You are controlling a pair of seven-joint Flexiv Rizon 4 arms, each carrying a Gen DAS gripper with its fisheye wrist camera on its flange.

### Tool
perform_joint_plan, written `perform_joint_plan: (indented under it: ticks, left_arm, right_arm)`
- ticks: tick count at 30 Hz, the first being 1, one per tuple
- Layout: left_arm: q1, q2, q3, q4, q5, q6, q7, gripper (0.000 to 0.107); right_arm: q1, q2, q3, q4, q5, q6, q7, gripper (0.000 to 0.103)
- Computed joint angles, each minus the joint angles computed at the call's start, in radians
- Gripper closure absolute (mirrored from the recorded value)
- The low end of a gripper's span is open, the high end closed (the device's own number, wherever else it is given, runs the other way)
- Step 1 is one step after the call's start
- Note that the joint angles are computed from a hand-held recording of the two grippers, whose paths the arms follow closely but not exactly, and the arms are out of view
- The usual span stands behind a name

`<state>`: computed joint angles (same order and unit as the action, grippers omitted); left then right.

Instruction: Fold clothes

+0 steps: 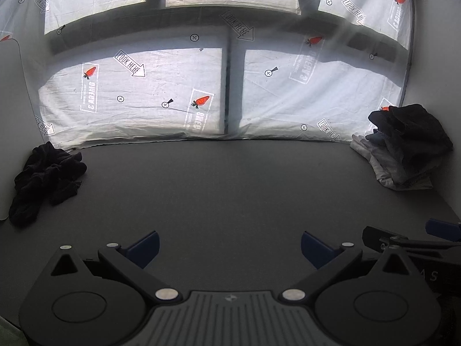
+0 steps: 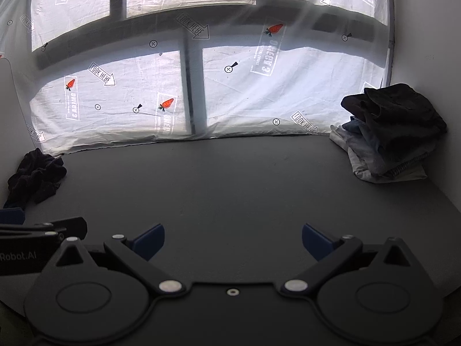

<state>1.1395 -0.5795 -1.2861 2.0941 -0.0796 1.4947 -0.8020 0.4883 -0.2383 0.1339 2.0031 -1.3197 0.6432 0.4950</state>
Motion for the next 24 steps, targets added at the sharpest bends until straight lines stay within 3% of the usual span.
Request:
perform_joint_plan:
  ticks: [6, 13, 19, 24]
  left_arm:
    - [-0.288, 0.052, 0.268, -0.167, -0.087, -0.055, -0.028, 0.004]
    - [-0.626, 0.061, 0.703, -0.363, -0.094, -0.18, -0.158, 0.004]
    - [-0.787, -0.03, 0.948, -0.575, -0.087, -0.318, -0.237, 0.004]
    - [-0.852, -0.171, 1.069, -0.829, -0.128, -0.473, -0.241, 0.004]
  right_arm:
    - [-0.07, -0.045, -0.054, -0.065, -0.018, 0.126, -0.072, 0.0]
    - [-0.104, -0.182, -0.107, -0.197, 0.081, 0.277, -0.213, 0.0]
    - [-0.057, -0.344, -0.146, -0.408, 0.268, 0.284, -0.433, 0.0]
    - [-0.008, -0.525, -0.154, -0.702, 0.452, 0.194, -0.638, 0.0]
